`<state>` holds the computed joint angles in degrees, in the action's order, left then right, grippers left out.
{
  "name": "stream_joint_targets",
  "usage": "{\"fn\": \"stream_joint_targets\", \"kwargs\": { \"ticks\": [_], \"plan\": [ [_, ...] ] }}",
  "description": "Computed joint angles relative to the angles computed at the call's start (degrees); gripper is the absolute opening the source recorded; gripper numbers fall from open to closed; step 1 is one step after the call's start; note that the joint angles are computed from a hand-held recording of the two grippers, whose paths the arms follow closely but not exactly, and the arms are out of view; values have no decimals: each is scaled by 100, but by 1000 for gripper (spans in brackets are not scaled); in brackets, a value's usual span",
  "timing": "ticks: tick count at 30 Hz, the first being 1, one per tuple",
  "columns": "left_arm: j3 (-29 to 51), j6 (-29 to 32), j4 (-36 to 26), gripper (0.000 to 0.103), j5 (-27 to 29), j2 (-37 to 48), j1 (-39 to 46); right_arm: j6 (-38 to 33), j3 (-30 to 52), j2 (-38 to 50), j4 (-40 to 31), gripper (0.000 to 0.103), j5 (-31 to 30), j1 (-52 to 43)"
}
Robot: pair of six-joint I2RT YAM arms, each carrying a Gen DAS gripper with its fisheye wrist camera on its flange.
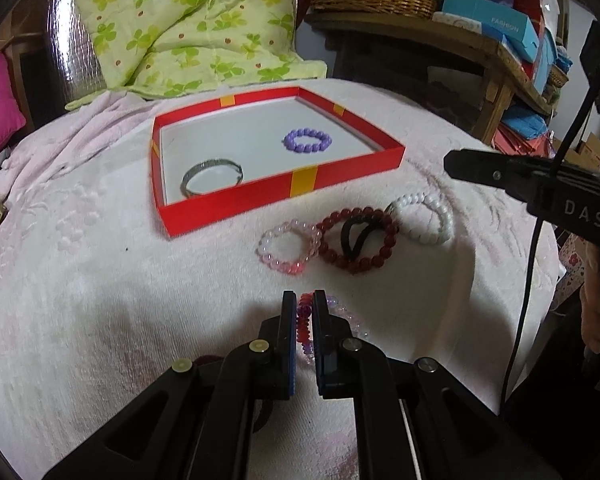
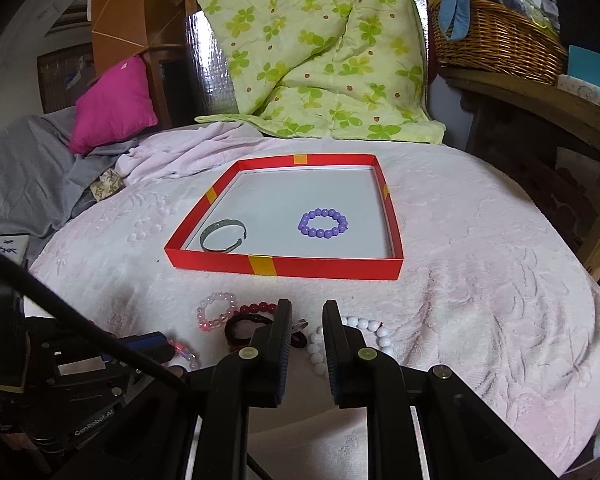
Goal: Organize jewelry
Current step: 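Grasp the white bead bracelet with the right tool while the left tool holds the pink bracelet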
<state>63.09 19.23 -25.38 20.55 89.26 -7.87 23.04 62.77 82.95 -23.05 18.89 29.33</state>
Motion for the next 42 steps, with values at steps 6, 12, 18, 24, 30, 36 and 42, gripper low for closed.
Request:
{"fn": "stream_joint_targets", "kwargs": {
  "ticks": [6, 12, 18, 24, 30, 36, 42],
  "plan": [
    [27, -67, 88, 8, 99, -18, 61, 3, -54, -53, 54, 17, 119, -10],
    [-3, -138, 217, 8, 270, -111, 188, -15, -66, -53, 80, 17, 247, 22],
    [10, -242, 346, 8, 392, -136, 314, 1, -69, -55, 79, 17, 215, -5],
    [71, -242, 301, 8, 344, -71, 383, 63, -233, -202, 259, 17, -193, -202],
    [206, -166, 68, 8, 389, 52, 511, 335, -497, -373, 484, 17, -1159, -632],
    [348, 123, -426, 30, 406, 200, 597, 570, -715, -477, 595, 17, -1824, -1041],
    [151, 209, -320, 60, 203, 100, 442, 787, -915, -430, 944, 17, -2990, -1367]
  ]
}}
